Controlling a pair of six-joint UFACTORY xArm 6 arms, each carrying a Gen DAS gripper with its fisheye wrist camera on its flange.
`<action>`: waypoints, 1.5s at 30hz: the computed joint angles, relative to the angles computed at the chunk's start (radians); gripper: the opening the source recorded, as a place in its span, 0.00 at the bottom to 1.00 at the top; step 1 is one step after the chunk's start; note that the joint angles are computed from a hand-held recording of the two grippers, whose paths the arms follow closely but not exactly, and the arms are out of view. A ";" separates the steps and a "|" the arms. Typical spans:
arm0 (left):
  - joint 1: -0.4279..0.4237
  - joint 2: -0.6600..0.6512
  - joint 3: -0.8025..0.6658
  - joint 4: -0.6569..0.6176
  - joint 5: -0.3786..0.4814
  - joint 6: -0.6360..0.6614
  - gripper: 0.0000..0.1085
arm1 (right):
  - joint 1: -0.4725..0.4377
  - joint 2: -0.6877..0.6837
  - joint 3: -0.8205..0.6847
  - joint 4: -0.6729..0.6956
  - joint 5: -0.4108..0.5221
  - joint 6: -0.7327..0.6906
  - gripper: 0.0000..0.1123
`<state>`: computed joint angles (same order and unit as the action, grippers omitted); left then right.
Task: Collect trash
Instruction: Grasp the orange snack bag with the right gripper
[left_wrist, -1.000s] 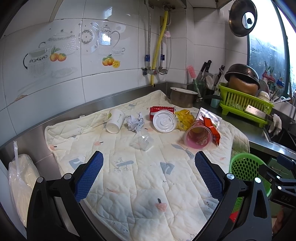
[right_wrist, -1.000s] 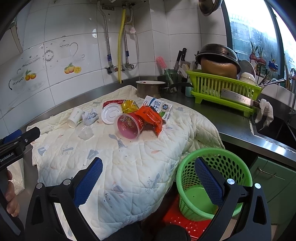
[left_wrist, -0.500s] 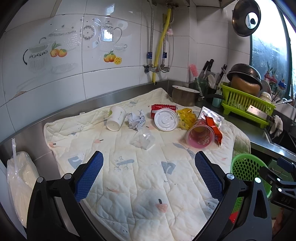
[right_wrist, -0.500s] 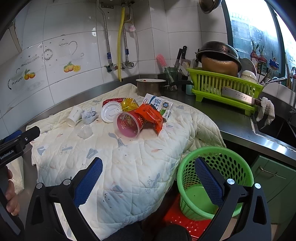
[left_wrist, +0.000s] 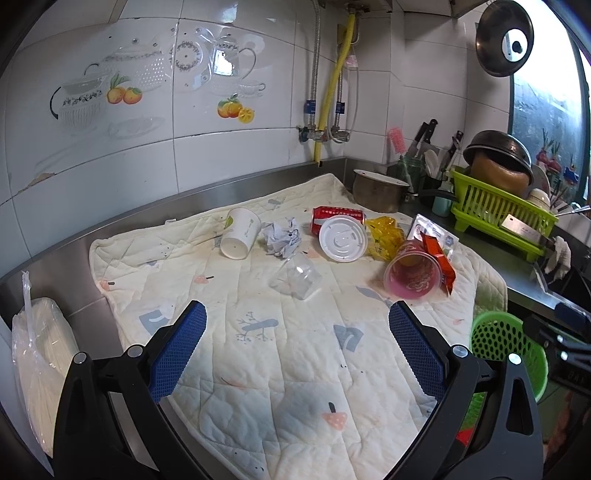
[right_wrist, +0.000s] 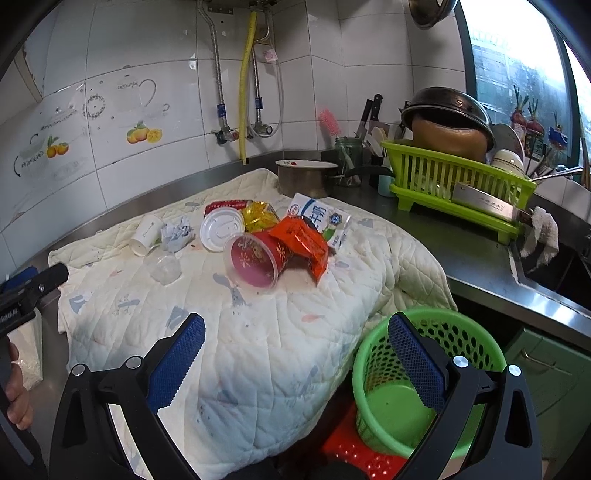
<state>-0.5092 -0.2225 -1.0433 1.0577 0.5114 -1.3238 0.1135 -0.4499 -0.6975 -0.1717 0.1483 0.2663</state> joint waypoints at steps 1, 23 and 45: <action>0.006 0.002 0.000 -0.006 -0.004 0.004 0.90 | 0.001 0.018 -0.017 0.042 0.003 -0.041 0.86; 0.069 0.134 -0.093 -0.140 -0.062 0.132 0.90 | -0.048 0.531 -0.463 0.213 0.079 -0.414 0.61; 0.009 0.623 -0.757 -0.788 0.015 0.827 0.90 | -0.053 0.667 -0.585 0.315 0.062 -0.558 0.17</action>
